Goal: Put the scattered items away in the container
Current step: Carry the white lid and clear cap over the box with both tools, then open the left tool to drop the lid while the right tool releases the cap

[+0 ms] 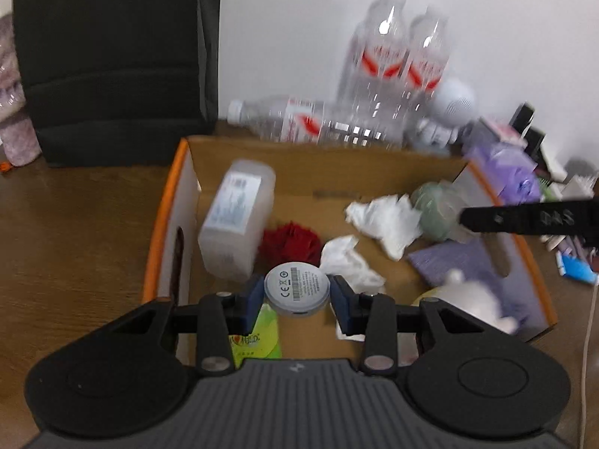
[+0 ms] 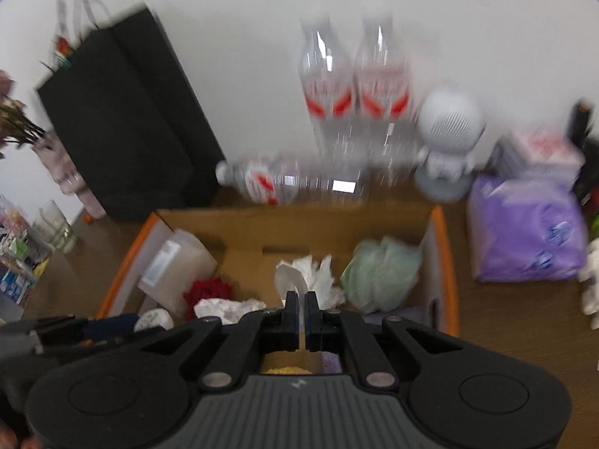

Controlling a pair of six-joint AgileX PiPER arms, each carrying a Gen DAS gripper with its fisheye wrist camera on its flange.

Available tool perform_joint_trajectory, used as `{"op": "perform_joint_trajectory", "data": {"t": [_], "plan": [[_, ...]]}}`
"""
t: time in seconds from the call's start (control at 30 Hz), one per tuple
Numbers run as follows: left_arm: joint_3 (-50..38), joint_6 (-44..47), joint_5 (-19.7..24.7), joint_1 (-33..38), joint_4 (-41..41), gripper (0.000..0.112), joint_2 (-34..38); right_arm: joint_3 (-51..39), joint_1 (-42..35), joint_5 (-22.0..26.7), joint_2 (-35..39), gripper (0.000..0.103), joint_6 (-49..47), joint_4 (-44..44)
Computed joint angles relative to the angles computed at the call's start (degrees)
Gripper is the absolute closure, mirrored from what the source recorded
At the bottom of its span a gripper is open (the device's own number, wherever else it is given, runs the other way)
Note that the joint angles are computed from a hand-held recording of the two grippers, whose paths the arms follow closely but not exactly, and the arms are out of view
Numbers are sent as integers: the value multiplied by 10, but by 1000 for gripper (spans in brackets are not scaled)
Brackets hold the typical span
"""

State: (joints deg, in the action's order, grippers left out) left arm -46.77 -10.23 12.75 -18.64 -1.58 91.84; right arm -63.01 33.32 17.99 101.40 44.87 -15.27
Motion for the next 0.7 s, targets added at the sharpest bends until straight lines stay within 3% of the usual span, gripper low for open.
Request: {"op": "perform_joint_trajectory", "data": {"t": [0.1,0.27,0.43,0.5,0.6,0.7], "plan": [[-23,22,14,7,-17,72,33,-55,-10,27,60,101,-77,75],[-38,-16,13,12,19,72,48,-102,-6,50,101,99,-78,70],[-43,104,-2,24,-102,72,13,-101,-7,48,96,99,-69,59],[-68,46,-11,15,-50,72,19,-95,-10,40,88,99,-56,49],[-136,-83,9,-5,74,72,68,-108,-17,49,86,99,-52,46],[-184,-35,22,-11,18,72,114,-124,-21,61,89,99,-34,21]]}}
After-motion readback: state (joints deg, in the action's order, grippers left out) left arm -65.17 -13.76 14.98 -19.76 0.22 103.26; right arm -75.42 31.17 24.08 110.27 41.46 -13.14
